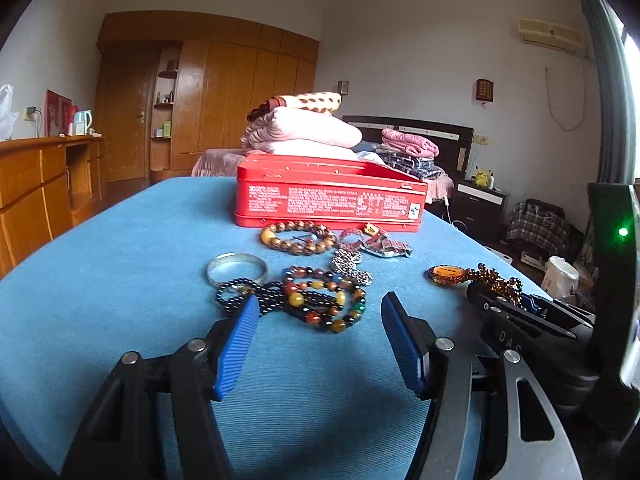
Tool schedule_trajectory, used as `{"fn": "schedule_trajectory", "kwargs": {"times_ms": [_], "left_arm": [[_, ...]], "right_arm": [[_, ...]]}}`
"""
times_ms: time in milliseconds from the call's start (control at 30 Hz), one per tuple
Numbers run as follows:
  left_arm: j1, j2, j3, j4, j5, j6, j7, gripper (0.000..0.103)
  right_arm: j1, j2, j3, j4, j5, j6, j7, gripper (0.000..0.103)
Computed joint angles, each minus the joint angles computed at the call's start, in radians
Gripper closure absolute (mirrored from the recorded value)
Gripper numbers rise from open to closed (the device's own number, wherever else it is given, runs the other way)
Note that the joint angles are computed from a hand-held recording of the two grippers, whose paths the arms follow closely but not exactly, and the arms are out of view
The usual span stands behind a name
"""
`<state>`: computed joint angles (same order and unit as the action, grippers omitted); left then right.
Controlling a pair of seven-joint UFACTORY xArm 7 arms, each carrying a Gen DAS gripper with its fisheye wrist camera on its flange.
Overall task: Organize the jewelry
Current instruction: 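Grasp the tiger-eye necklace with the right tool while the left tool grasps the multicolor bead bracelet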
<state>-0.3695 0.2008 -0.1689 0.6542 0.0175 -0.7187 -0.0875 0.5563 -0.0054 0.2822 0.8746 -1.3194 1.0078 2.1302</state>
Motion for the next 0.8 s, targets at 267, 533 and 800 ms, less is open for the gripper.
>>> {"fn": "schedule_trajectory", "kwargs": {"times_ms": [267, 533, 800], "left_arm": [[-0.036, 0.019, -0.003, 0.036, -0.064, 0.068, 0.019, 0.052], [-0.068, 0.041, 0.004, 0.069, -0.13, 0.084, 0.055, 0.052], [-0.019, 0.044, -0.011, 0.071, -0.033, 0.069, -0.02, 0.086]], "right_arm": [[0.001, -0.005, 0.003, -0.02, -0.041, -0.005, 0.028, 0.081], [-0.003, -0.012, 0.004, -0.033, -0.067, -0.012, 0.048, 0.08], [0.0, -0.004, 0.006, -0.029, -0.071, 0.002, 0.05, 0.08]]}}
